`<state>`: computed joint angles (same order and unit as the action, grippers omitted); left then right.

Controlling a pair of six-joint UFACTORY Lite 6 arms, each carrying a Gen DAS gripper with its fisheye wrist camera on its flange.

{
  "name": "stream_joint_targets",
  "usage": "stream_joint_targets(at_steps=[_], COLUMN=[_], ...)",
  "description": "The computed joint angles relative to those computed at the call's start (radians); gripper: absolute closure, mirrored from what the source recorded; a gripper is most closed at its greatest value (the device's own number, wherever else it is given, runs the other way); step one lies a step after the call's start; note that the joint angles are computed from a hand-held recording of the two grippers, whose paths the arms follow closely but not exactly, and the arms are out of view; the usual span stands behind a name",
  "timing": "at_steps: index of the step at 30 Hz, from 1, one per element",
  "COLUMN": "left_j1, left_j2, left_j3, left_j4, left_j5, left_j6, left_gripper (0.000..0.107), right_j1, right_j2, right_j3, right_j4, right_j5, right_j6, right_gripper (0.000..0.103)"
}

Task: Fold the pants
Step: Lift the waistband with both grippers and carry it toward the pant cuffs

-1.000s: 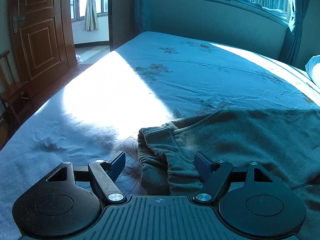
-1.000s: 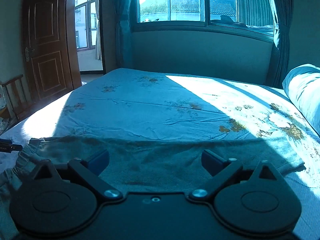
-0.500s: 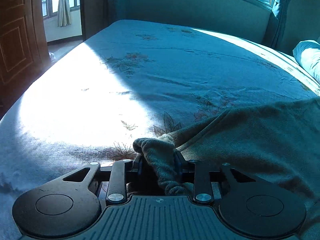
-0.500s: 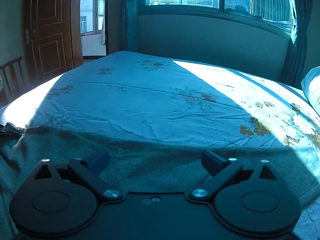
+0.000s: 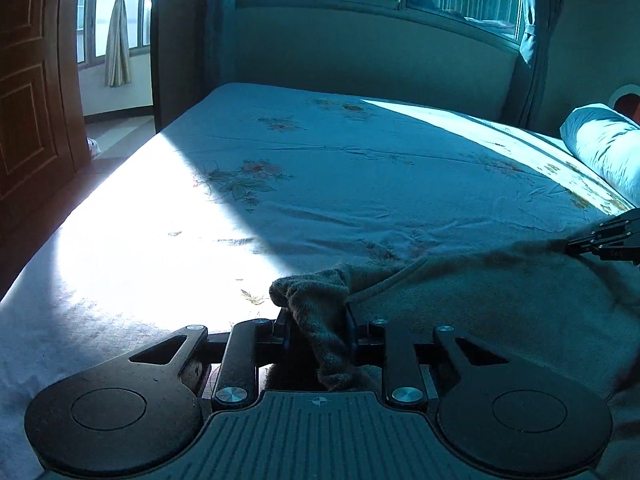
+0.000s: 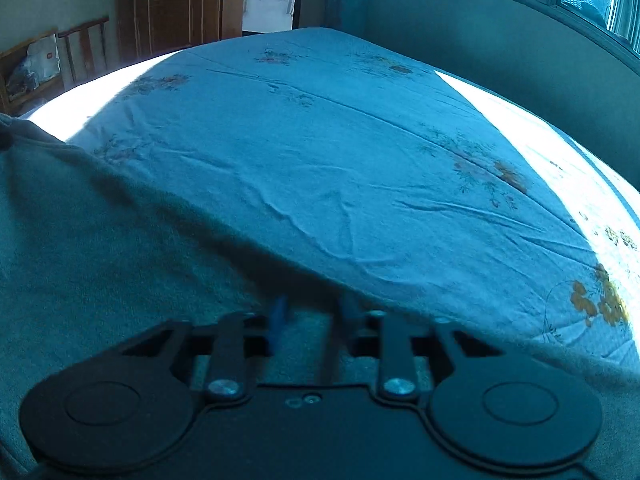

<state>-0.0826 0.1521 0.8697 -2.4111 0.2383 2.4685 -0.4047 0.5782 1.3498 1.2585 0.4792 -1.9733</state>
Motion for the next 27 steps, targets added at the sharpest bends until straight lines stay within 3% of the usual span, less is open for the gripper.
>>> stream_joint_targets(at_steps=[1,2,4,9,12,13,16,20,24,27], left_j1=[0.004,0.004,0.001,-0.020,-0.018,-0.016,-0.012,-0.009,0.048,0.183], left_j2=[0.009,0.017,0.042,0.136,0.208,0.222,0.239,0.102,-0.122,-0.329], left_j3=[0.011,0.017,0.021,0.077,0.132,0.137,0.146,0.038,-0.147,-0.332], left_j4=[0.049,0.055,-0.019,-0.118,0.013,0.011,-0.005,-0.138,-0.017,0.220], left_j5=[-0.006,-0.009,-0.011,-0.050,-0.072,-0.068,-0.058,0.023,0.174,0.378], left_j6=[-0.040,-0.039,0.040,0.098,-0.064,-0.068,-0.070,0.141,0.139,0.087], left_gripper=[0.082,0.082,0.082,0.082,0.080,0.079,0.078,0.084,0.084,0.086], right_j1=[-0.009,-0.013,-0.005,-0.001,0.006,0.009,0.017,-0.034,-0.136,-0.280], right_j2=[0.007,0.013,0.022,0.155,0.180,0.180,0.134,-0.047,-0.350,-0.605], right_j3=[0.017,0.032,0.050,0.255,0.284,0.277,0.228,0.050,-0.195,-0.374], right_j4=[-0.008,-0.006,0.003,-0.278,-0.331,-0.330,-0.323,-0.188,-0.120,-0.156], right_j5=[0.023,0.036,0.008,0.072,0.075,0.074,0.058,0.073,0.164,0.314], right_j6=[-0.001,-0.015,-0.057,0.223,0.265,0.258,0.251,0.111,-0.027,-0.091], right_gripper=[0.098,0.078,0.063,0.057,0.056,0.062,0.100,0.103,0.103,0.103])
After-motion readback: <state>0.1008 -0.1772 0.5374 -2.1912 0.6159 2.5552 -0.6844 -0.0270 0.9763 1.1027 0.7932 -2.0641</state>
